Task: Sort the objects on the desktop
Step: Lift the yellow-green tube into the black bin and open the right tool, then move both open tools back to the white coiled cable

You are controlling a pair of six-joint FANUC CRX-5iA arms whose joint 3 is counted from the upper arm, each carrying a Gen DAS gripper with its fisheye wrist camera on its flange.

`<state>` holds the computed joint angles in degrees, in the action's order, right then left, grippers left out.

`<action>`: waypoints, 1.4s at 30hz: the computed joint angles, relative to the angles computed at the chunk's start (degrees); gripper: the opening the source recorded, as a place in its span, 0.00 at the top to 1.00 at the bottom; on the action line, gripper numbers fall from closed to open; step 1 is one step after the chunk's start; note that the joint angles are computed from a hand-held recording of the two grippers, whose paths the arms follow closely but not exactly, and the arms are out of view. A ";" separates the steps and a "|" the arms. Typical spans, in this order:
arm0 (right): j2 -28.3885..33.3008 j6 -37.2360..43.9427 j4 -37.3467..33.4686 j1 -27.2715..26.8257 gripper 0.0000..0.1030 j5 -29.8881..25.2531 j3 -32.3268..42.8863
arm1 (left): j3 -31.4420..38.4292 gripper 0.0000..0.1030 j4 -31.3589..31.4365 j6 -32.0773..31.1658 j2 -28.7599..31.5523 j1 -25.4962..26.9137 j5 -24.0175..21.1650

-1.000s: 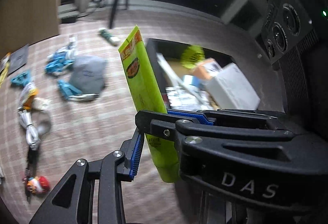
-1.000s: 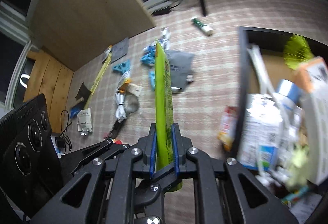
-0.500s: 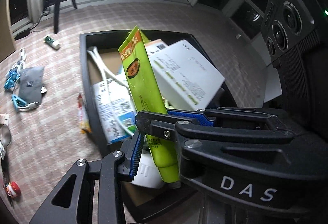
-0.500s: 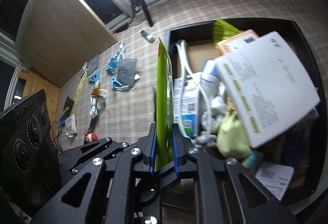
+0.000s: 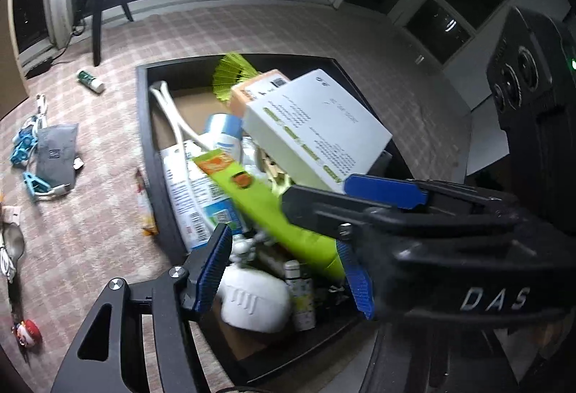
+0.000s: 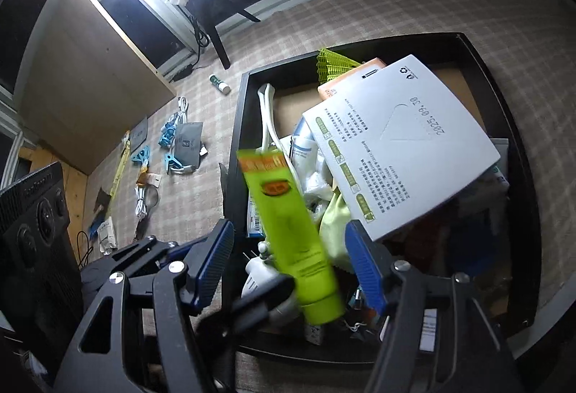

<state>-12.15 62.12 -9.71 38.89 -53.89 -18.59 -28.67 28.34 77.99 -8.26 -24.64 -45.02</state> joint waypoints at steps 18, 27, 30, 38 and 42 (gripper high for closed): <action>7.78 3.46 -2.83 7.19 0.38 1.29 7.24 | -7.21 0.44 -6.09 3.68 -11.16 17.72 -4.70; 14.88 5.44 -5.36 10.26 0.38 0.99 13.20 | -10.74 0.44 -6.50 1.06 -14.12 32.37 -8.17; 17.05 5.39 -4.98 10.79 0.38 0.92 14.95 | -11.66 0.44 -5.72 -0.04 -14.09 36.06 -8.77; 25.19 9.96 -7.07 10.91 0.39 -2.66 24.00 | -11.55 0.45 -4.90 -1.17 -10.08 39.27 -8.14; 30.32 12.15 -6.61 11.46 0.40 -5.65 29.81 | -10.84 0.46 -4.67 -1.02 -7.08 38.87 -7.45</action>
<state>18.17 74.27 -16.32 50.35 -59.54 11.21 -39.51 23.67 76.97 -15.34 14.22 -52.47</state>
